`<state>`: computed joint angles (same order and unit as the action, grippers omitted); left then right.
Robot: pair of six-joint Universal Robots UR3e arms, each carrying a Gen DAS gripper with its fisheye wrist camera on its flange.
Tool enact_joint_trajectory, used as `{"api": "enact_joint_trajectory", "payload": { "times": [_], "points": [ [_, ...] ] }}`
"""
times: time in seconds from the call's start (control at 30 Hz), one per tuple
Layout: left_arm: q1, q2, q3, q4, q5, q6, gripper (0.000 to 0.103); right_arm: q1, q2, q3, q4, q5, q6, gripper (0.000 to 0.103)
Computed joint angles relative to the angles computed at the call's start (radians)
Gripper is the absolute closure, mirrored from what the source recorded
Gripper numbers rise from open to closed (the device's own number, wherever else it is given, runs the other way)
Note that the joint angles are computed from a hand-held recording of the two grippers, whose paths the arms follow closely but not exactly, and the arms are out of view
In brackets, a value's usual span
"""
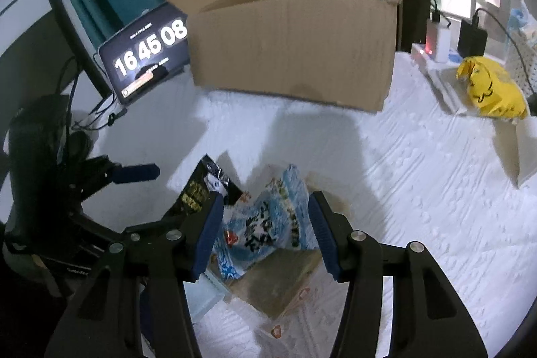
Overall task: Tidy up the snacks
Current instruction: 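Grasp the black bag with left gripper while right grasps blue cartoon bag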
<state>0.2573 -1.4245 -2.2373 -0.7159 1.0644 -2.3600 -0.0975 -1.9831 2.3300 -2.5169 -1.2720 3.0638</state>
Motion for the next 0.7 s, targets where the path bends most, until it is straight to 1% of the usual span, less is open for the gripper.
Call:
{"api": "enact_joint_trajectory", "payload": {
  "times": [0.07, 0.2, 0.23, 0.27, 0.3, 0.37, 0.47, 0.53, 0.57, 0.7],
  "points": [
    [-0.003, -0.008, 0.006, -0.009, 0.002, 0.008, 0.018, 0.008, 0.006, 0.013, -0.016, -0.010, 0.003, 0.047],
    [-0.035, -0.032, 0.002, 0.024, 0.026, 0.010, 0.019, 0.009, 0.012, 0.035, -0.034, -0.026, -0.003, 0.047],
    [-0.044, -0.043, 0.002, 0.035, 0.040, 0.009, 0.021, 0.008, 0.017, 0.044, -0.042, -0.031, -0.003, 0.047],
    [-0.049, -0.047, 0.001, 0.031, 0.044, 0.020, 0.028, 0.008, 0.020, 0.054, -0.055, -0.033, 0.001, 0.047],
    [-0.042, -0.038, 0.000, 0.013, 0.031, 0.034, 0.031, -0.003, 0.011, 0.069, -0.066, -0.021, -0.002, 0.047],
    [-0.037, -0.023, -0.006, -0.007, 0.015, 0.055, 0.043, -0.021, -0.007, 0.084, -0.064, -0.003, -0.010, 0.047],
    [-0.045, -0.019, -0.001, -0.039, 0.007, 0.077, 0.055, -0.039, -0.024, 0.094, -0.054, 0.013, -0.029, 0.048],
    [-0.047, -0.011, -0.005, -0.042, 0.004, 0.079, 0.058, -0.043, -0.040, 0.104, -0.050, 0.027, -0.042, 0.054],
    [-0.046, -0.009, -0.006, -0.042, 0.002, 0.078, 0.059, -0.043, -0.042, 0.105, -0.047, 0.035, -0.045, 0.059],
    [-0.021, 0.010, -0.002, -0.096, -0.032, 0.098, 0.061, -0.022, -0.032, 0.096, -0.057, 0.033, -0.046, 0.066]
  ]
}}
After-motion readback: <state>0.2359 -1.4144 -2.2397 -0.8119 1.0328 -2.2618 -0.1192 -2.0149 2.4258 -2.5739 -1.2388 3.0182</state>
